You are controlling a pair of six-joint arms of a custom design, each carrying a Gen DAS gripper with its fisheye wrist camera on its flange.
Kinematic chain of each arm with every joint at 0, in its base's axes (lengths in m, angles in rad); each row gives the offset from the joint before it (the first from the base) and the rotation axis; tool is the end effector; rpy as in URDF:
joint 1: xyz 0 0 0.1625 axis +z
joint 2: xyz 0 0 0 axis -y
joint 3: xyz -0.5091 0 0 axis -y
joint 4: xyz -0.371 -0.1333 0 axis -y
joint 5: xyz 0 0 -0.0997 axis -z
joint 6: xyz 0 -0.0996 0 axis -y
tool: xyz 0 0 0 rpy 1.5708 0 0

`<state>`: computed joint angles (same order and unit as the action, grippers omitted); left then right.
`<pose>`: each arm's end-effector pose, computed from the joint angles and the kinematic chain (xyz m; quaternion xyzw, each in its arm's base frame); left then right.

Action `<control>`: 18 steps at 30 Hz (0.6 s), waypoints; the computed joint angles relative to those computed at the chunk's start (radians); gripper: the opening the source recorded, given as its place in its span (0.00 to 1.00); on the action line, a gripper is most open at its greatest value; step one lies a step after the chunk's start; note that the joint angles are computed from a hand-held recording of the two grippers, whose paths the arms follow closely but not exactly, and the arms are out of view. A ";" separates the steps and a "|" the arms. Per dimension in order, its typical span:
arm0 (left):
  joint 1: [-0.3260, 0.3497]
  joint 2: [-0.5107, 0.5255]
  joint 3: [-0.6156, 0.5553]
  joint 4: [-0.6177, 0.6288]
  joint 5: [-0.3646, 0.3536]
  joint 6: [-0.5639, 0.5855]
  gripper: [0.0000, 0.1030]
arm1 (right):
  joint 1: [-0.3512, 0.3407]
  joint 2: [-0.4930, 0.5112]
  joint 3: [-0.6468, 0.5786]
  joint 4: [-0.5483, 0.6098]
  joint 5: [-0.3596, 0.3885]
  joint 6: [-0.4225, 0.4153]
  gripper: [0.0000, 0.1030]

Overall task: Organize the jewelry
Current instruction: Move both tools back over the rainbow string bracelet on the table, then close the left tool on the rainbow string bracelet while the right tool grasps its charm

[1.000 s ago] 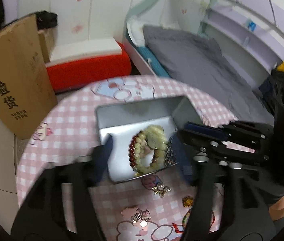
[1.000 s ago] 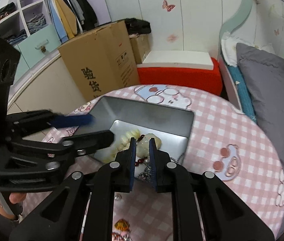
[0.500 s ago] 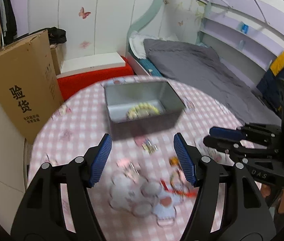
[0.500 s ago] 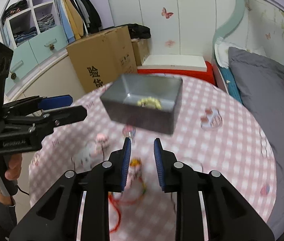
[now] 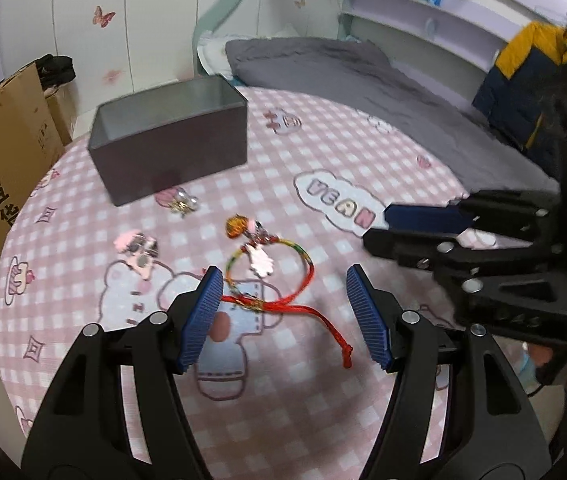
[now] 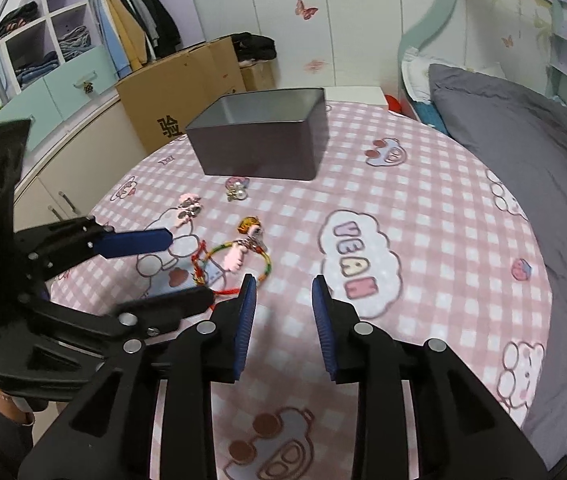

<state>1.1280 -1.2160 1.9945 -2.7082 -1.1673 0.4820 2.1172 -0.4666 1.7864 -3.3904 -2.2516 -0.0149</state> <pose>-0.0870 -0.5858 0.3286 0.3980 0.8787 -0.1710 0.2006 0.4092 -0.5370 0.0120 0.1736 -0.9005 0.3099 0.2509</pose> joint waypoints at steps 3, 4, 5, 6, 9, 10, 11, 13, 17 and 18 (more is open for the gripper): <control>0.001 0.014 0.003 0.000 0.007 -0.003 0.55 | -0.001 -0.005 0.014 -0.011 -0.010 0.006 0.28; 0.001 0.022 0.002 0.007 0.017 -0.001 0.49 | -0.003 -0.008 0.018 -0.013 -0.005 0.008 0.28; 0.001 0.029 0.002 0.009 0.026 0.003 0.47 | -0.006 -0.009 0.022 -0.015 -0.003 0.008 0.29; 0.002 0.035 0.000 0.012 0.033 0.006 0.40 | -0.007 -0.008 0.024 -0.016 -0.003 0.007 0.29; 0.003 0.056 -0.004 0.017 0.075 -0.001 0.20 | -0.012 -0.008 0.025 -0.013 0.007 0.008 0.29; 0.004 0.058 -0.004 0.010 0.080 0.001 0.12 | -0.013 -0.006 0.023 -0.011 0.008 0.007 0.30; 0.008 0.055 -0.009 0.020 0.070 -0.005 0.08 | -0.014 -0.006 0.022 -0.007 0.011 0.007 0.30; 0.018 0.047 -0.019 0.030 0.051 -0.013 0.04 | -0.016 -0.005 0.018 -0.002 0.016 0.005 0.30; 0.040 0.017 -0.038 0.045 0.030 -0.021 0.04 | -0.018 0.006 -0.013 0.024 0.025 -0.002 0.30; 0.045 0.009 -0.044 0.050 0.029 -0.022 0.04 | -0.019 0.011 -0.022 0.032 0.031 -0.006 0.30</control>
<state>1.1728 -1.2068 1.9510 -2.6582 -1.1387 0.4596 2.0984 -0.4561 1.7642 -3.3581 -2.2207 -0.0209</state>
